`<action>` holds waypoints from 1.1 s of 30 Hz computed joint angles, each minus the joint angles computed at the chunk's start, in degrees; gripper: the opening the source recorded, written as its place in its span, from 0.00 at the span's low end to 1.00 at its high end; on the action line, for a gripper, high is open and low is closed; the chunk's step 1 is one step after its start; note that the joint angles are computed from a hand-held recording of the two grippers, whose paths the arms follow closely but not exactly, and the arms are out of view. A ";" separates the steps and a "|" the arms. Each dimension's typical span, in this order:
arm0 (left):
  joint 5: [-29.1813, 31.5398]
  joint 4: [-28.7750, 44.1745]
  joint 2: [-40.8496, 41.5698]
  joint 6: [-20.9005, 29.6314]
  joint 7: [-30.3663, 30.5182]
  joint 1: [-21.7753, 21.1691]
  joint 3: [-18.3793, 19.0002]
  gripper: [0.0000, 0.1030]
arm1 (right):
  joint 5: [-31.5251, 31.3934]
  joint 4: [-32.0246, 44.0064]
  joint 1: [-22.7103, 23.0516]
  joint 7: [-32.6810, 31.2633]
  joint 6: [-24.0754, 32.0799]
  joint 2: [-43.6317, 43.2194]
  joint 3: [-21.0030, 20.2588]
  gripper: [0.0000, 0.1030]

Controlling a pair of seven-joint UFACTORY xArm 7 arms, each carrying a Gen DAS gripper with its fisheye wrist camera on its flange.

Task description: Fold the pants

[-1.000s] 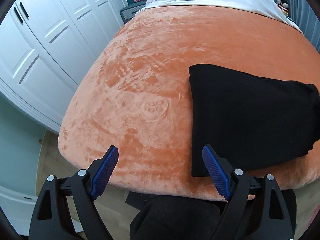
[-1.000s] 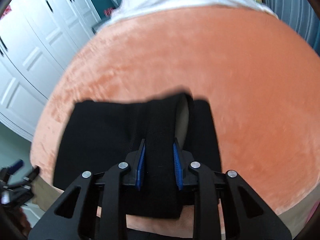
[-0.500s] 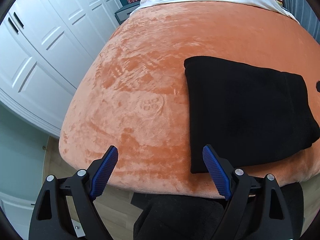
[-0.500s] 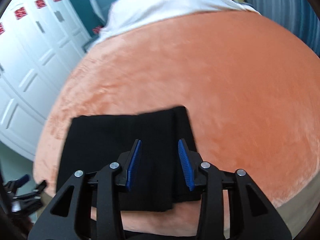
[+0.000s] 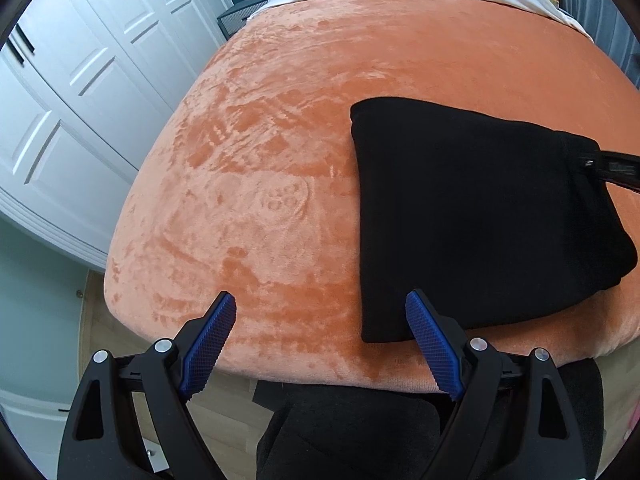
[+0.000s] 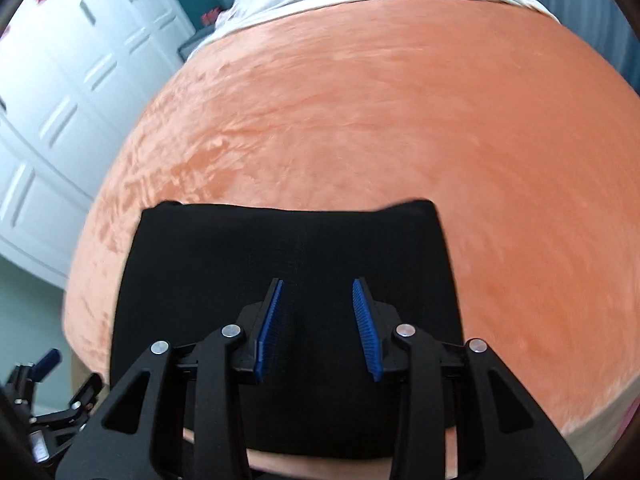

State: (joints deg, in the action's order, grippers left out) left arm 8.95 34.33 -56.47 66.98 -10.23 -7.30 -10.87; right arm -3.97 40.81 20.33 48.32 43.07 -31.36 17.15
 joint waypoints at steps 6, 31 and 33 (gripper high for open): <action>1.16 -0.80 -0.95 -0.43 -0.01 1.55 1.13 0.83 | 1.06 -0.14 -0.20 3.55 -3.25 0.60 -1.56 0.35; -3.44 0.74 2.47 -4.67 4.99 5.37 6.96 0.83 | -22.95 8.09 20.40 19.02 7.62 4.86 -9.67 0.76; -4.10 0.81 2.91 -5.67 4.07 4.60 5.33 0.84 | -19.25 -0.05 18.47 17.64 11.27 -6.15 -8.41 0.76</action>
State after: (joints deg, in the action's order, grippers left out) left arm 4.85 35.14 -53.56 61.31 -6.16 -2.70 -5.54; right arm -23.22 40.76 38.80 65.96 54.35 -37.51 8.74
